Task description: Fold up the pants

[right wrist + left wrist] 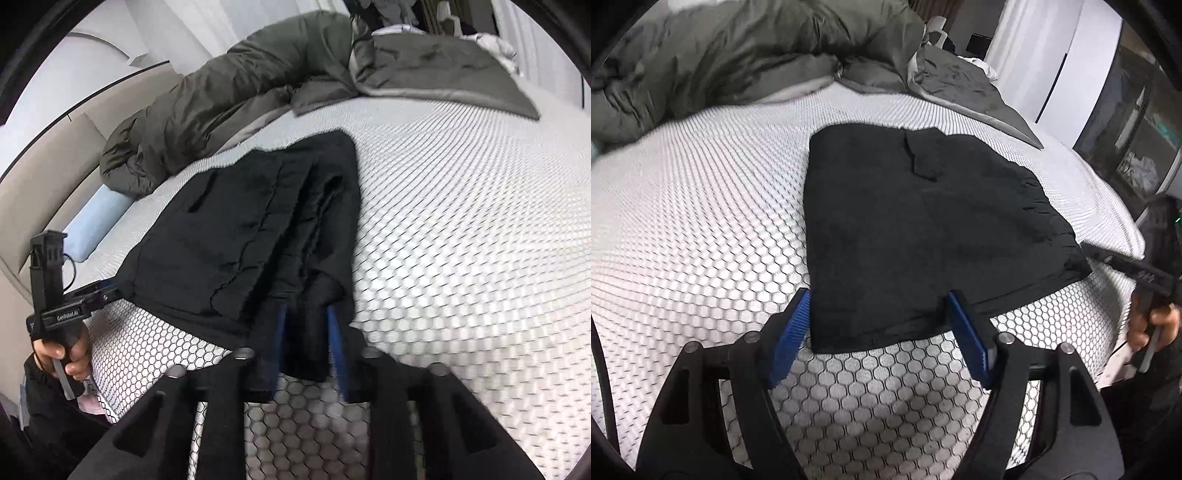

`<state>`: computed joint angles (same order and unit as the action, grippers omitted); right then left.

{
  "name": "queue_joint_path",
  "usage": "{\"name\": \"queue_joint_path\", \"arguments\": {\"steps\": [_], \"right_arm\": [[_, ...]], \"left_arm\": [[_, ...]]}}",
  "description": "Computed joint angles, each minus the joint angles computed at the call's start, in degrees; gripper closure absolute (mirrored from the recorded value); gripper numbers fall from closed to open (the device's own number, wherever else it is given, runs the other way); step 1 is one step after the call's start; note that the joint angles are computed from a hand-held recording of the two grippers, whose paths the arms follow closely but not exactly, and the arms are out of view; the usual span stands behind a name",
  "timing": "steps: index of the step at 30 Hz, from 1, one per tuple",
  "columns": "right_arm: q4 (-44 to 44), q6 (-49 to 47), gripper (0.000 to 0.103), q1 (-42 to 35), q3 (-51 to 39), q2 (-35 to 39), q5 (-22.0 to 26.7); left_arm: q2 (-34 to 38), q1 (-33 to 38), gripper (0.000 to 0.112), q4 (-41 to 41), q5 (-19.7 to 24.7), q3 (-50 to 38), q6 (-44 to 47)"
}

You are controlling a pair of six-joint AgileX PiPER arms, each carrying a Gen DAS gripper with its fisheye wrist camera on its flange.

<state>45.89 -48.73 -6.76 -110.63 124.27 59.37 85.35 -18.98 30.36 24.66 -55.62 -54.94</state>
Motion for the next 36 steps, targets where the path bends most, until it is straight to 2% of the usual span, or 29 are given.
{"name": "queue_joint_path", "arguments": {"steps": [2, 4, 5, 6, 7, 8, 11, 14, 20, 30, 36], "right_arm": [[4.6, -6.4, 0.038, -1.3, 6.3, -4.1, -4.4], [10.3, -13.7, 0.033, -2.4, 11.5, -7.5, -5.7], [12.8, -16.8, 0.024, -2.8, 13.8, -8.8, -6.0], [15.7, -20.6, 0.011, -3.0, 17.4, -10.8, -7.2], [17.9, -23.6, 0.006, -3.2, 19.7, -12.1, -8.1], [20.1, -27.0, 0.004, -3.3, 22.4, -13.8, -8.8], [25.1, -36.1, 0.000, -3.5, 29.0, -17.7, -9.3], [30.1, -41.6, 0.000, -4.1, 33.3, -20.0, -9.1], [38.2, -52.3, 0.000, -6.9, 41.0, -24.6, -6.9], [38.3, -52.6, 0.000, -6.6, 41.5, -24.9, -6.0], [39.7, -53.3, 0.000, -7.2, 41.9, -25.0, -4.9]], "left_arm": [[-2.5, -3.7, 0.025, 10.8, 2.7, 1.8, -11.5], [-5.2, -8.3, 0.025, 20.9, 6.5, 3.9, -22.9], [-6.4, -11.2, 0.024, 25.9, 8.8, 5.1, -28.6], [-7.4, -14.2, 0.021, 30.4, 11.6, 6.3, -34.0], [-8.2, -17.2, 0.017, 33.9, 14.6, 7.1, -38.1], [-8.8, -21.0, 0.010, 38.1, 18.7, 8.3, -42.9], [-9.2, -28.6, 0.010, 44.0, 28.0, 10.0, -50.7], [-9.9, -32.1, 0.010, 46.6, 32.4, 11.4, -56.5], [-9.9, -35.4, 0.010, 49.3, 35.8, 12.3, -60.1], [-7.5, -33.5, 0.010, 50.4, 33.4, 11.1, -58.0], [-6.6, -33.5, 0.010, 50.3, 33.7, 10.7, -57.3]]}}
